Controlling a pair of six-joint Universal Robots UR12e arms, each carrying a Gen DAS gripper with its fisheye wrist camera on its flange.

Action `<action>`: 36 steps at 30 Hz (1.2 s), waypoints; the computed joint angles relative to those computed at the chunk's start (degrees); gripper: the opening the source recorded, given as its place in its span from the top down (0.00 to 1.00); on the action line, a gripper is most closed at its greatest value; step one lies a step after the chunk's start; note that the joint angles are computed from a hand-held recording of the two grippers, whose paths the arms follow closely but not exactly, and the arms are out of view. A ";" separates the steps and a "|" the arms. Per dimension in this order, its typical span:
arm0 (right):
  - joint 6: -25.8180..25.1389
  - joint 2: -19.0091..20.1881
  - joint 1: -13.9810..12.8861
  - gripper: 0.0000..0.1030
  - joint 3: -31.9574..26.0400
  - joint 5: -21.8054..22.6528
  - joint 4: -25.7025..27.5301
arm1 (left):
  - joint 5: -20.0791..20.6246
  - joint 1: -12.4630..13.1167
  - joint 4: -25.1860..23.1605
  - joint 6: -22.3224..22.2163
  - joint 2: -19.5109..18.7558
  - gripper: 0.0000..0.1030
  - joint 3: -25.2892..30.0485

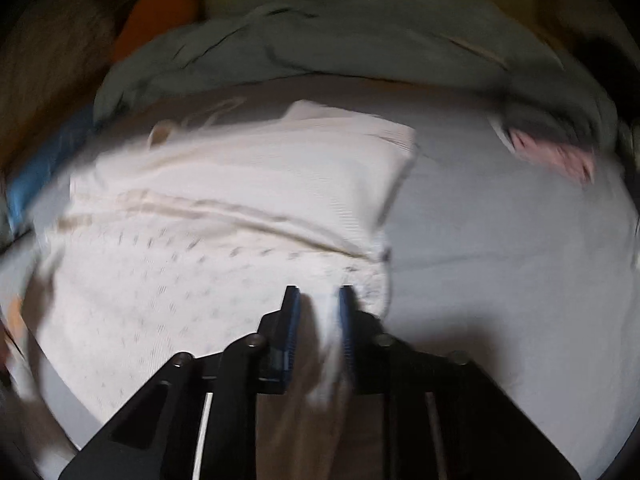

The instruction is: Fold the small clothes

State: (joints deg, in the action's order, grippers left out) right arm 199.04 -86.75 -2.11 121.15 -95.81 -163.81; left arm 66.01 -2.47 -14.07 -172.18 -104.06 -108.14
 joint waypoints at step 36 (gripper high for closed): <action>26.76 -5.31 3.35 0.50 16.61 8.79 -26.70 | -10.95 3.74 0.63 -14.37 7.12 0.18 -12.58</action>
